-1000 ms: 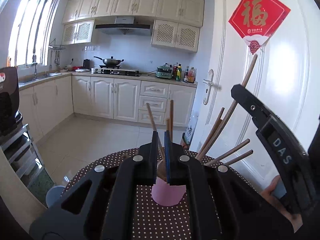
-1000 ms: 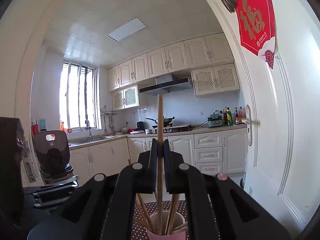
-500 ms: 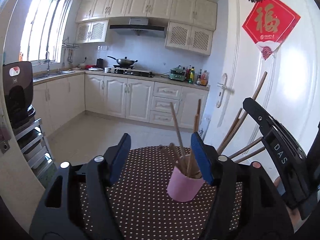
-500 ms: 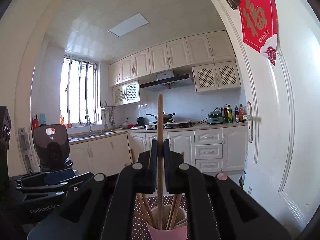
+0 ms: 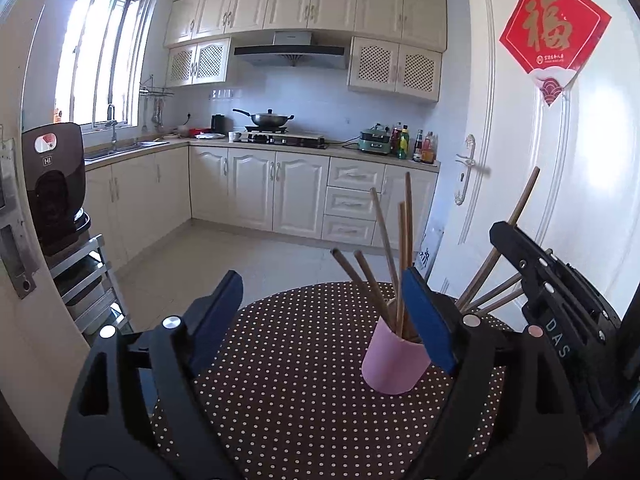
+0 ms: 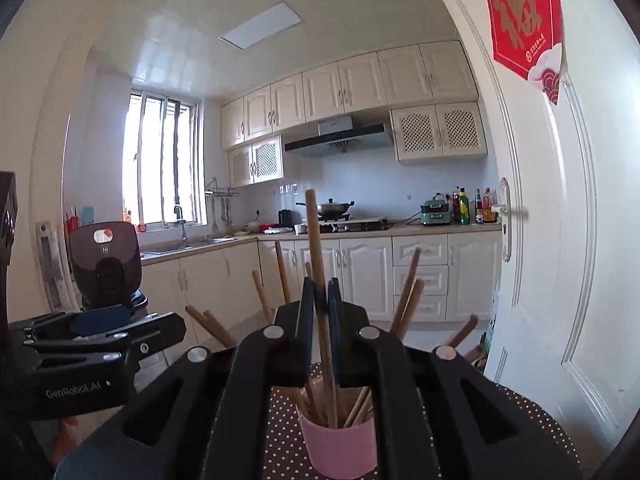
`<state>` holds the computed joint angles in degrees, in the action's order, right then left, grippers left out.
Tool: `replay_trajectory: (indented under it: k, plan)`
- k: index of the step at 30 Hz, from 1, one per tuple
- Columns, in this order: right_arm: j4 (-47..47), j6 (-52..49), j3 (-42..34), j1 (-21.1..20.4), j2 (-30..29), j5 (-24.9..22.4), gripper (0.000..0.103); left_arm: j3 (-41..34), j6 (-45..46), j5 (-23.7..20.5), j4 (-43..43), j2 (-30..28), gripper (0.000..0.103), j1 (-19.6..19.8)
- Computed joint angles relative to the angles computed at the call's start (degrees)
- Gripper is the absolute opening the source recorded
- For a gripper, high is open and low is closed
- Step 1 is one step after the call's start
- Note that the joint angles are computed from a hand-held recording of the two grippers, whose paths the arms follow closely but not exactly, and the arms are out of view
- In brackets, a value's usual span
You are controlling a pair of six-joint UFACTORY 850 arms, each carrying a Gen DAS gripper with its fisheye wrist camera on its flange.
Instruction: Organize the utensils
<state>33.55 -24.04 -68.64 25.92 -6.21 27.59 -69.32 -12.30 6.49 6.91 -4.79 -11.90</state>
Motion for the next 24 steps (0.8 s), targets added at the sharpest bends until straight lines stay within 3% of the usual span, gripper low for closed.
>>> replay_trajectory:
  k: [11,17,22,24]
  plan:
    - [4.8,-3.8,-2.1,-0.4,-1.5,-6.2,0.01,0.5,4.9,-1.0,-4.2,0.4,0.087,-0.1]
    - [4.6,-3.2,-1.3,-0.5,-0.8,-7.0,0.032,0.8,6.1,-2.0,-5.4,0.6,0.089,0.1]
    - [4.4,-3.0,0.2,0.0,1.0,-6.3,0.04,1.4,5.5,-2.4,-4.8,1.3,0.09,0.3]
    - [4.7,-3.6,0.6,-0.1,1.6,-6.2,0.042,1.9,10.5,-2.4,-9.7,1.9,0.09,0.2]
